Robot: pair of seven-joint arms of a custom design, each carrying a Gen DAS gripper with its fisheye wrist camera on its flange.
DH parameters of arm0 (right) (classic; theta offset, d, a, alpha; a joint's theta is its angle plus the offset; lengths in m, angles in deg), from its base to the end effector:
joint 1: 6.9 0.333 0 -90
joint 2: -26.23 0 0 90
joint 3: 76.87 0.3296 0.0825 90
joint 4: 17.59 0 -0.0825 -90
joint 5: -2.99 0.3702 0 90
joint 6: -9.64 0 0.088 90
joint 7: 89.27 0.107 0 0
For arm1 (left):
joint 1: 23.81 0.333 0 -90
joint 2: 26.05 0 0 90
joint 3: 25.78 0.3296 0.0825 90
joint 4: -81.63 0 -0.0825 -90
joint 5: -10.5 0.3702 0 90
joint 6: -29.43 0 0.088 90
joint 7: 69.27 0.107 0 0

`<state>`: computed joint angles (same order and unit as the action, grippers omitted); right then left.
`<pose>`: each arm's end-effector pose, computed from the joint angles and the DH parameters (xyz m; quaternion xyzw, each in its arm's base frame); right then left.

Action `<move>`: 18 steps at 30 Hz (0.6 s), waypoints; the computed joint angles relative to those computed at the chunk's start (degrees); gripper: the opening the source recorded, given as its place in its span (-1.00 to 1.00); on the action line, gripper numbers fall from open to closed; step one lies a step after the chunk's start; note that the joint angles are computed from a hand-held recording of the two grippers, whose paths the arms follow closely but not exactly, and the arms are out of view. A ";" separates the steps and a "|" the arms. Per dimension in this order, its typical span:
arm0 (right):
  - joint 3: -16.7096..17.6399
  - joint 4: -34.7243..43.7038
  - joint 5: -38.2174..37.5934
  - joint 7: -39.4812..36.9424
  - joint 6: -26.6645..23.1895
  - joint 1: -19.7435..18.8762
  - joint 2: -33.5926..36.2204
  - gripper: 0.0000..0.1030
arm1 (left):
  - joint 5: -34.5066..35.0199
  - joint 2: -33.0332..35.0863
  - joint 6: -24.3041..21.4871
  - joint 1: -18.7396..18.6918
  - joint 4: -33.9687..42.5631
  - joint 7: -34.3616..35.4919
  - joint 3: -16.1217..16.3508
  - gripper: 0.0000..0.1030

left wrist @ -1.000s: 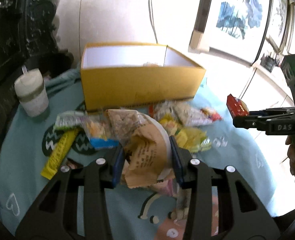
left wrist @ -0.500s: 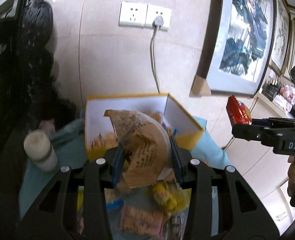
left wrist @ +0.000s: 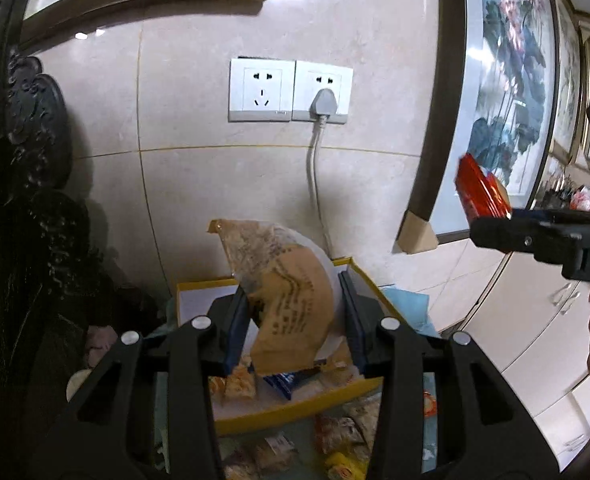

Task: Organize snacks
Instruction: 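Carry both packs over the yellow box and lower them in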

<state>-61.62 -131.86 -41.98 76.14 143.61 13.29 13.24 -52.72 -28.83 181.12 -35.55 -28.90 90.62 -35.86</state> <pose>0.4222 0.3048 0.6394 -0.5373 0.7180 -0.3138 0.3120 0.5442 -0.1945 0.6017 -0.3220 0.7965 -0.4876 0.1556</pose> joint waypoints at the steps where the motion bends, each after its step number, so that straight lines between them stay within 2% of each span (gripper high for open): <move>1: -0.23 0.92 0.12 -0.39 0.01 -0.19 1.11 -0.08 | 1.29 0.92 0.82 -0.17 0.64 -0.71 -0.31 -0.19; 6: -2.62 2.20 2.21 -0.38 2.72 -0.58 4.21 -0.07 | 9.28 5.44 4.97 -0.31 3.22 -6.74 -1.93 -0.17; 7: -2.95 2.22 2.38 -0.28 3.05 -0.63 4.64 -0.07 | 11.06 6.45 5.90 -0.23 3.78 -8.13 -2.26 -0.07; 8: -3.48 2.45 3.09 -0.87 3.34 -0.69 5.50 -0.05 | 13.17 7.42 6.85 -0.14 4.24 -9.87 -2.55 0.11; 9: -3.88 2.95 4.06 -1.73 2.95 -0.61 6.36 -0.01 | 16.00 8.63 7.45 -0.07 4.87 -12.70 -2.69 0.66; 10: -4.33 3.79 6.08 -3.19 1.27 -0.41 7.67 0.09 | 18.11 9.44 8.13 0.12 5.10 -15.15 -2.90 0.92; 12: -4.68 5.25 7.25 -4.56 -2.61 0.33 9.55 0.10 | 20.76 10.52 8.56 0.97 5.34 -17.56 -3.46 0.92; 18: -5.30 -0.42 7.42 -0.34 0.26 1.60 7.44 0.14 | 20.09 9.65 10.08 4.03 1.97 -13.72 -5.02 0.92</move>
<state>-66.92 -132.28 -34.57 75.80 143.87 14.89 20.68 -32.63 -19.18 191.21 -31.53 -26.93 76.90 -40.89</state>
